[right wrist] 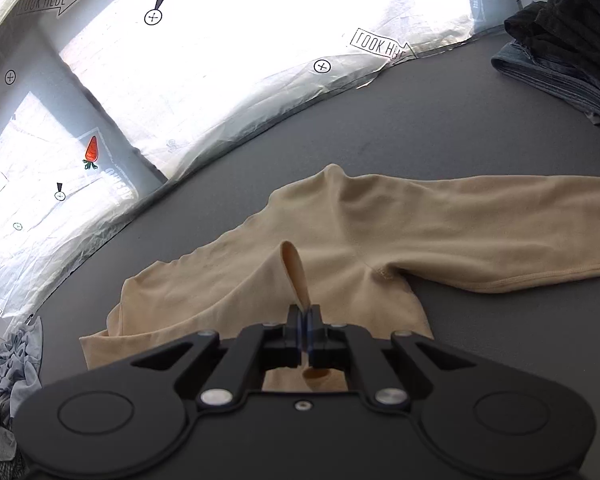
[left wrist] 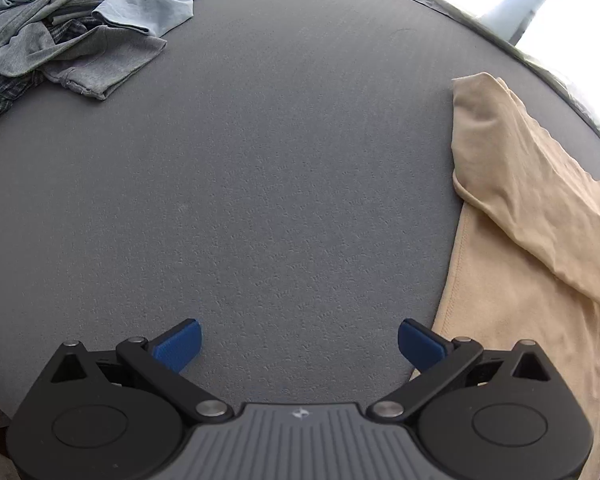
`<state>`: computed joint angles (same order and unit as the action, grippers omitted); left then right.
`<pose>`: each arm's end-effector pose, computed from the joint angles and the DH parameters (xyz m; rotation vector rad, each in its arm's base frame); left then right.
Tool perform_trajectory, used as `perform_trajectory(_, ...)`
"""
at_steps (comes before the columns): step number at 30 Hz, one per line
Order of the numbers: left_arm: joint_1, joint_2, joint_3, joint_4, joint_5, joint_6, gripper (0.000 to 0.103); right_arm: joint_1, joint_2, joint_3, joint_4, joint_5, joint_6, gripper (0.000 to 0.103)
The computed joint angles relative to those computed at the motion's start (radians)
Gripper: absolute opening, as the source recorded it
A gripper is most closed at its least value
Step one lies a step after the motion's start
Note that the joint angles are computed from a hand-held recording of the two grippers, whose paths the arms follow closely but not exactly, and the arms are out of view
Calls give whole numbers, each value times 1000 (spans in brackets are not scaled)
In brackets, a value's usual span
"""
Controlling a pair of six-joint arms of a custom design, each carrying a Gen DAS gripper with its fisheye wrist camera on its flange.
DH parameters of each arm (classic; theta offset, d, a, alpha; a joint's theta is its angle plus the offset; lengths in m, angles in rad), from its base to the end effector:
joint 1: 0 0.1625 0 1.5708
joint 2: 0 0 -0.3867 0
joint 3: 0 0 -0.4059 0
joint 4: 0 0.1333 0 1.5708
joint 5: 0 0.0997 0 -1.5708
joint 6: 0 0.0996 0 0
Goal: Fold clothes
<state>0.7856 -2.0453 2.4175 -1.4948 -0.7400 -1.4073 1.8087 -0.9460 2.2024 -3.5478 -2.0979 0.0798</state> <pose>-0.0391 -0.3317 0.2551 -0.4836 2.2594 -0.6625 0.1948 -0.4502 0.0912 -0.0569 -2.5560 1.0548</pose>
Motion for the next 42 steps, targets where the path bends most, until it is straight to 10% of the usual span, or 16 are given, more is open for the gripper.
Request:
perform_trajectory(12, -141, 40, 20, 155, -60, -293, 103, -139, -139, 47, -43, 54, -135, 3)
perform_trajectory(26, -195, 98, -4, 197, -67, -351, 103, -221, -178, 23, -110, 48, -290, 2)
perform_trajectory(42, -176, 46, 0, 234, -83, -307, 103, -262, -183, 32, -100, -48, -181, 12)
